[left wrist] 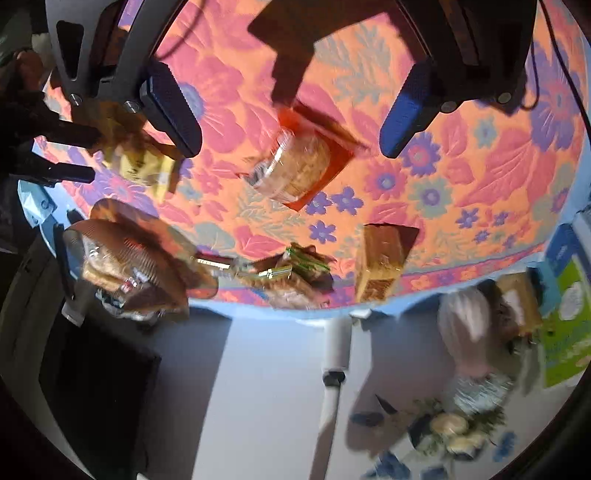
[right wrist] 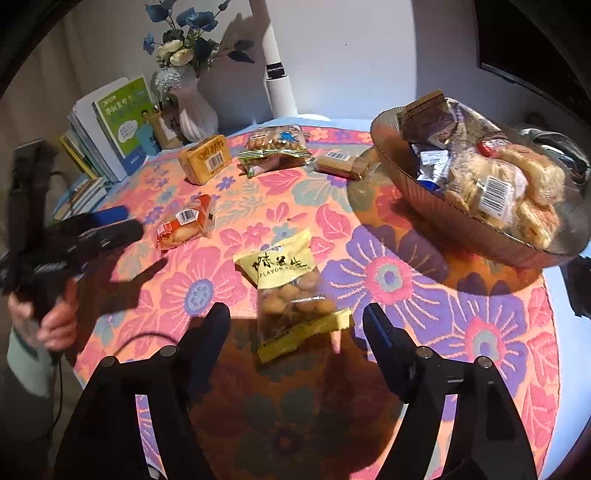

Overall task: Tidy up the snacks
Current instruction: 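Grasp the yellow peanut bag with the right tool while the left tool grasps the red-wrapped bread, then carry the peanut bag and red bread pack to the amber bowl and release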

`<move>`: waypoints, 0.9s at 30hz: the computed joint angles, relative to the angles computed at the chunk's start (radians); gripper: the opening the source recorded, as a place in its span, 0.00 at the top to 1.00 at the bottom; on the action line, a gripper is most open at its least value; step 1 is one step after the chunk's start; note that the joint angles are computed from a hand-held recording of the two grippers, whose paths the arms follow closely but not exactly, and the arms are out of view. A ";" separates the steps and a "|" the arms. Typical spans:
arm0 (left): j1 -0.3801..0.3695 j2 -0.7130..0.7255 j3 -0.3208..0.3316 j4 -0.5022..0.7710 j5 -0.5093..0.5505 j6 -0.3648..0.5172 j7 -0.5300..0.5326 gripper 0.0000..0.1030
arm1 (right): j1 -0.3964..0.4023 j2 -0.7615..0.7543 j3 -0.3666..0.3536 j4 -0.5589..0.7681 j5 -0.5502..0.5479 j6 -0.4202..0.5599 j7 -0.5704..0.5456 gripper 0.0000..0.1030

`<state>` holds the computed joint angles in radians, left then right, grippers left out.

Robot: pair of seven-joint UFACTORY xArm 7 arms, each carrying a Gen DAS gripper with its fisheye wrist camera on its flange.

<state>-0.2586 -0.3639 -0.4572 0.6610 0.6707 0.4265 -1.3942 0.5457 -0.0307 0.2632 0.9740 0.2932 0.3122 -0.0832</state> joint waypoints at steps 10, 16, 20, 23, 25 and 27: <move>-0.029 0.163 0.099 0.055 0.012 -0.080 0.096 0.10 | -0.017 0.128 0.014 0.130 0.100 0.060 -0.232 0.26; -0.056 0.200 0.114 0.084 0.039 -0.051 0.099 0.37 | -0.045 0.188 0.034 0.178 0.095 0.101 -0.228 0.23; -0.073 0.208 0.107 0.105 0.104 -0.002 0.057 0.45 | -0.023 0.193 0.023 0.175 0.016 0.088 -0.178 0.20; -0.090 0.206 0.112 0.111 0.139 0.027 0.027 0.47 | 0.000 0.194 0.013 0.167 -0.094 0.066 -0.123 0.36; -0.097 0.198 0.113 0.111 0.155 0.046 -0.001 0.47 | 0.019 0.187 -0.005 0.151 -0.181 0.043 -0.062 0.50; -0.101 0.180 0.118 0.100 0.160 0.041 -0.025 0.47 | 0.005 0.181 0.009 0.139 -0.175 0.029 -0.070 0.54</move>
<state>-0.3592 -0.1836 -0.3392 0.7612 0.8304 0.4677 -1.4188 0.5506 0.1499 0.2724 1.1134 0.1184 0.3415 -0.1535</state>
